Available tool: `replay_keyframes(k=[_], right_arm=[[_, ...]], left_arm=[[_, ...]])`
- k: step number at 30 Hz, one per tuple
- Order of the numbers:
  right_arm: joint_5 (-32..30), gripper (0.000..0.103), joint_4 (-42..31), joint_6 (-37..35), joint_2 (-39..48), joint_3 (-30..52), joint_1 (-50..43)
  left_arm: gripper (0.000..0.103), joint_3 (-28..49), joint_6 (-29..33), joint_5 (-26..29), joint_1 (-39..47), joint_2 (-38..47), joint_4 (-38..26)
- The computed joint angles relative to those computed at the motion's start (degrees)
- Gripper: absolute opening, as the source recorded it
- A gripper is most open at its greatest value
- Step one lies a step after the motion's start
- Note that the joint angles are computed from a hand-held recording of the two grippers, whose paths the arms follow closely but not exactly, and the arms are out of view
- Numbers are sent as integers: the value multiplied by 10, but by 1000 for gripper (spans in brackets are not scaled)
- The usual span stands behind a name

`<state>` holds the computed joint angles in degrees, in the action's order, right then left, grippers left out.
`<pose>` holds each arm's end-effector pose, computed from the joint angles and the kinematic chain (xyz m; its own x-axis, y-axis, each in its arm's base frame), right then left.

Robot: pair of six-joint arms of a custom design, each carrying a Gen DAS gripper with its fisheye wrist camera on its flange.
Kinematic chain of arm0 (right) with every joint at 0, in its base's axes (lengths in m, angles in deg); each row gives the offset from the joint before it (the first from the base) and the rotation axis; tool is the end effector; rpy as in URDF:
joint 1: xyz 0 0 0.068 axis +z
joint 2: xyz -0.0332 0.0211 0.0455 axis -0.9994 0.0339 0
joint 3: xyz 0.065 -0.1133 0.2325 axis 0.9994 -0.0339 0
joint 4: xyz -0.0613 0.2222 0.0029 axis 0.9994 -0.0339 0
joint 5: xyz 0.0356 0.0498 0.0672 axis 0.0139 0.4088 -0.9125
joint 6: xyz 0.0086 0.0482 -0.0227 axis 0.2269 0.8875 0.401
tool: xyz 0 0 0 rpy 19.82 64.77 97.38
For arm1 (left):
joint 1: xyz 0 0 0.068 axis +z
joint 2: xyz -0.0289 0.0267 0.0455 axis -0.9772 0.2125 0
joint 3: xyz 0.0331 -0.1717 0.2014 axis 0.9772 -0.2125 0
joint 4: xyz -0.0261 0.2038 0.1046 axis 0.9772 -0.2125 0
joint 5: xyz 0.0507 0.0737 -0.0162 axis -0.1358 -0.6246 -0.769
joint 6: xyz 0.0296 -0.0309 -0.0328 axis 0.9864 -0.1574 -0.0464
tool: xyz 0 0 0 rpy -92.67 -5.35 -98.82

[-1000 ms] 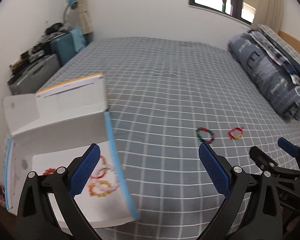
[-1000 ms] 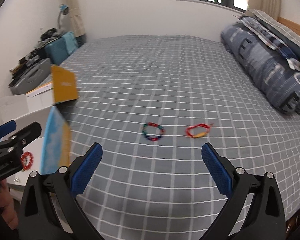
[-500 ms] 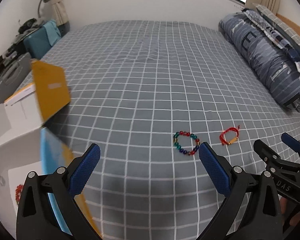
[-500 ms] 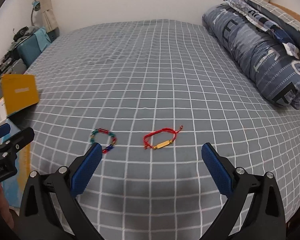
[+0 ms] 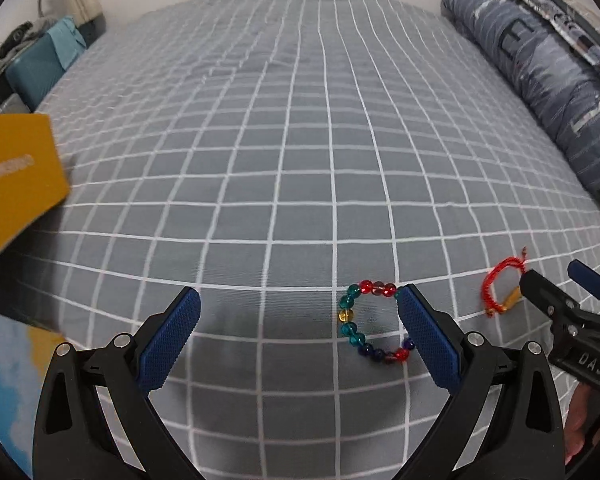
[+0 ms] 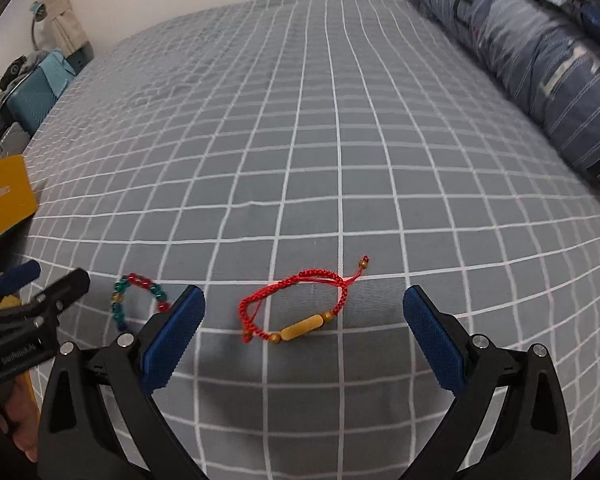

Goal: Organize jewelry
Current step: 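Grasp multicolour glass bead bracelet with left tool while right grasps red cord bracelet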

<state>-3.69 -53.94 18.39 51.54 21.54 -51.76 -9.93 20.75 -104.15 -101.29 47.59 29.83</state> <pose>0.3089 0.2211 0.1431 -0.8471 -0.1530 -0.5089 -0.2266 0.9702 0.0855 0.2738 -0.1072 0.1613 -0.8478 -0.2236 -0.4808 -0.2645 0.9642 0.0179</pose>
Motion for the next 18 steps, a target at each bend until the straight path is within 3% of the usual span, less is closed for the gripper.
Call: replay_keyframes(k=[12, 18], right_arm=[[-11, 91, -3, 0, 60, 21, -13], [-14, 78, -14, 1, 71, 27, -16]], left_arm=[[96, -9, 12, 25, 12, 88, 67], [91, -2, 12, 12, -2, 109, 63]])
